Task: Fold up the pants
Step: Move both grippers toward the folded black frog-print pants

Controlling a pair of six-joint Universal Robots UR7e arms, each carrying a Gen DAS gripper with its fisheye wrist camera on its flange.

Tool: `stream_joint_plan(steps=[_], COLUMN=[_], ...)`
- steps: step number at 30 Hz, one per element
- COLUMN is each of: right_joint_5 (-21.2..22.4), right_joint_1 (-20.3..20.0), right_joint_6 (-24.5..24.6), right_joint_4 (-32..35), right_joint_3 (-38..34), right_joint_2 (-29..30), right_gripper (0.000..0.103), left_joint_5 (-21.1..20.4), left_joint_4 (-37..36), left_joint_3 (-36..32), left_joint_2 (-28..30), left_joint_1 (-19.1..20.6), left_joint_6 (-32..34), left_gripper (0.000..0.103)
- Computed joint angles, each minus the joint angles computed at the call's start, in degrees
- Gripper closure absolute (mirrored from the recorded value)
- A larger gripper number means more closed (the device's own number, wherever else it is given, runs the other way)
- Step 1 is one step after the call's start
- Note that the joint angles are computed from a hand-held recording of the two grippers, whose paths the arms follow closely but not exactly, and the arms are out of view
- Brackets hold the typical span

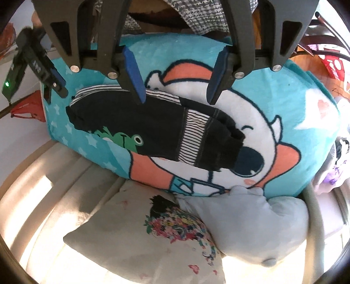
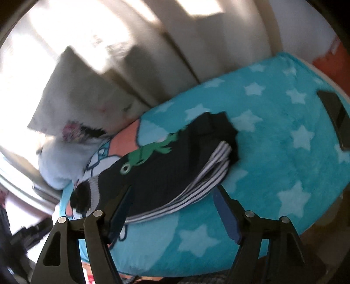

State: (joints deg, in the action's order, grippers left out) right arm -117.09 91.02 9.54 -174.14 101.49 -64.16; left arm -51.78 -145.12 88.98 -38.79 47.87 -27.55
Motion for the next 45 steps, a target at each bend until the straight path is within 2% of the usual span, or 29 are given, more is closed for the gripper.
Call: stream_joint_plan(steps=[1, 2, 3, 4, 5, 7, 9, 10, 14, 16, 18, 19, 21, 22, 23, 26, 30, 34, 38, 40, 45], right_joint_5=[0.0, 1.9, 5.7, 8.8, 13.0, 15.8, 14.3, 12.2, 10.0, 8.4, 7.5, 8.2, 7.6, 7.3, 6.8, 5.3, 0.9, -0.4, -4.4, -3.8, -1.0], right_joint_1=[0.4, 0.8, -0.4, -2.2, -3.0, -4.4, -4.2, -3.7, -3.4, -3.2, -3.8, -4.9, -5.6, -5.8, -6.0, -6.4, -5.4, -4.3, -2.0, -1.5, -1.2], right_joint_6=[-1.4, -2.9, -6.4, -9.8, -11.4, -13.0, -13.2, -13.3, -13.5, -13.4, -11.5, -12.2, -10.0, -9.6, -9.1, -8.7, -6.8, -3.3, -5.8, -7.5, -6.4], right_joint_4=[-1.3, -1.3, -1.5, -0.1, 2.7, 7.9, 11.2, 11.8, 11.9, 11.7, 12.1, 13.5, 16.1, 17.4, 18.4, 19.9, 20.5, 23.4, 22.4, 19.7, 15.2], right_joint_3=[1.3, 1.6, 4.2, 6.8, 7.0, 7.6, 7.4, 6.9, 6.4, 5.8, 5.2, 5.4, 3.7, 3.1, 2.4, 1.1, -1.4, -4.1, -6.6, -6.8, -6.2], right_joint_2=[-0.4, -0.5, -3.1, -6.3, -7.2, -8.9, -8.9, -8.4, -7.5, -6.8, -6.2, -7.2, -6.6, -6.5, -6.1, -5.7, -3.7, -2.1, 0.3, 0.9, 1.0], right_gripper=[0.022, 0.020, 0.018, 0.016, 0.016, 0.016, 0.016, 0.017, 0.021, 0.022, 0.024, 0.026, 0.040, 0.050, 0.055, 0.055, 0.055, 0.049, 0.033, 0.025, 0.008], left_joint_5=[0.4, 0.4, 0.4, 0.3, 0.5, 2.4, 4.5, 5.6, 8.7, 6.7, 3.2, 2.4, 1.5, 1.2, 1.0, 1.6, 3.6, 3.7, 3.4, 2.8, 1.7], left_joint_4=[-0.1, -0.4, -0.8, -1.9, -2.3, -1.4, 0.8, 2.1, 5.1, 1.3, 3.5, 5.1, 7.4, 7.6, 7.5, 7.8, 9.1, 10.6, 13.5, 15.4, 18.1], left_joint_3=[0.3, 0.8, 1.3, 2.0, 2.3, 3.0, 3.5, 3.7, 3.9, 4.5, 2.7, 1.6, -0.6, -1.3, -2.1, -5.3, -10.5, -16.5, -22.4, -25.5, -30.4], left_joint_2=[-0.2, -0.4, -0.7, -1.1, -1.3, -1.9, -2.6, -3.0, -3.9, -4.1, -3.9, -3.5, -2.4, -1.9, -1.4, 0.7, 3.8, 6.8, 9.7, 11.3, 14.0], left_joint_1=[0.0, 0.0, 0.1, 0.2, 0.2, 0.1, 0.1, 0.1, 1.0, 2.3, 4.4, 5.0, 6.0, 6.3, 6.7, 7.3, 8.0, 9.5, 11.0, 11.7, 12.5], left_joint_6=[-0.4, -0.7, -1.2, -1.7, -2.2, -4.3, -6.5, -7.6, -10.5, -8.6, -9.8, -10.5, -10.6, -10.5, -10.0, -6.8, -2.2, 0.7, 1.8, 2.1, 3.6], left_gripper=[0.046, 0.046, 0.046, 0.046, 0.046, 0.043, 0.038, 0.038, 0.038, 0.038, 0.038, 0.042, 0.045, 0.046, 0.046, 0.046, 0.046, 0.046, 0.046, 0.046, 0.046])
